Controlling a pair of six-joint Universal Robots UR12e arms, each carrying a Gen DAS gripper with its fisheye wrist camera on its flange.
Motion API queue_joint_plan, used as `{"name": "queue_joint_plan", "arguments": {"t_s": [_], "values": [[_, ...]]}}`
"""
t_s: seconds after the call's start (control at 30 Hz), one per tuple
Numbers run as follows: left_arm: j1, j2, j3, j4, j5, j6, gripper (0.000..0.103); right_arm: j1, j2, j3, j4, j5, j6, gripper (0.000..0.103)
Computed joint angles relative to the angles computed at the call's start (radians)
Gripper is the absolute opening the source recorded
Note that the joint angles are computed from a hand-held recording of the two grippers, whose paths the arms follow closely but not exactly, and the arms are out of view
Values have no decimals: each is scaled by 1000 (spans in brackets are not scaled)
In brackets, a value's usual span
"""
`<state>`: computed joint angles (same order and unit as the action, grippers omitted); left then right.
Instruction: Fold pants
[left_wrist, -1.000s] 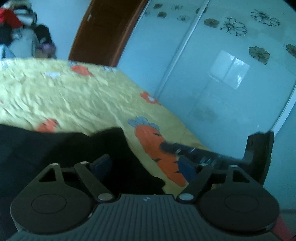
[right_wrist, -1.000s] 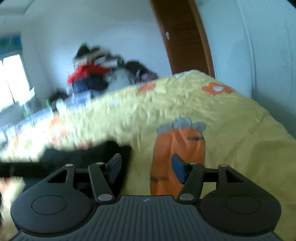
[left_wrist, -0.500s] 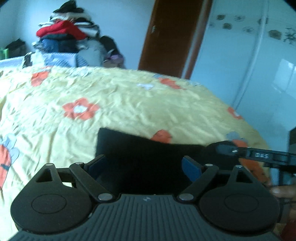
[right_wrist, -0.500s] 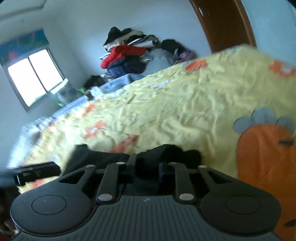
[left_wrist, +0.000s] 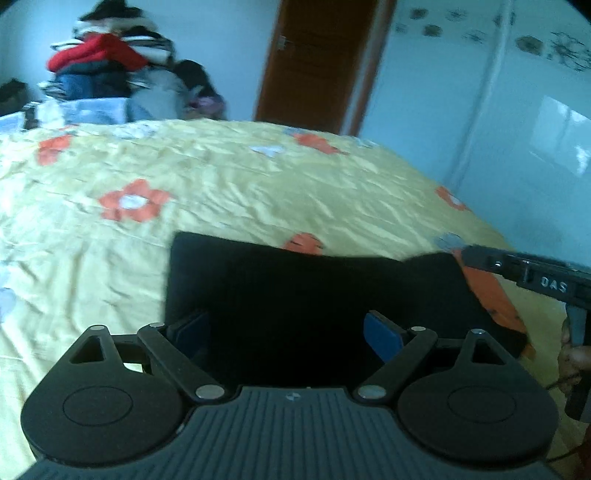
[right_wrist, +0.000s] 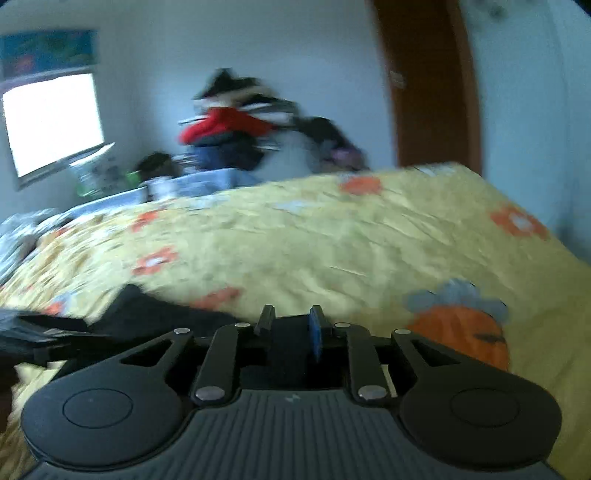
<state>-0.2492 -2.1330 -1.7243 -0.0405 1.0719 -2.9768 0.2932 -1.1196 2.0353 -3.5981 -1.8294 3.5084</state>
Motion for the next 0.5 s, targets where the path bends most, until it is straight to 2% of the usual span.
{"name": "queue_joint_plan", "arguments": {"t_s": [0.07,0.1,0.13,0.17,0.2,0.23,0.3,0.37,0.4,0.43,0.5], "values": [[-8,-2,-5,-7,4,30,93,4,-7,1,13,90,-83,20],[-17,-2,-6,-13,28,58,94,5,-12,-3,59,127,-120,20],[-28,-4,-5,-27,64,98,95,9,-13,-12,119,132,-146,19],[-39,-7,-3,-35,99,138,96,17,-4,-22,170,98,-170,19],[-46,-10,-7,-22,126,166,96,15,1,-22,179,91,-169,19],[-46,-7,-17,7,132,165,96,5,4,-13,147,115,-130,19],[-36,7,-35,29,102,171,96,0,-5,2,115,127,-55,19],[-25,16,-53,59,73,167,98,15,-13,7,103,84,-89,20],[-22,18,-56,59,68,167,101,15,-19,13,107,104,-110,20],[-22,18,-55,36,69,174,103,15,-22,14,126,119,-125,19],[-24,12,-46,-15,82,178,103,23,-18,10,165,93,-161,19]]}}
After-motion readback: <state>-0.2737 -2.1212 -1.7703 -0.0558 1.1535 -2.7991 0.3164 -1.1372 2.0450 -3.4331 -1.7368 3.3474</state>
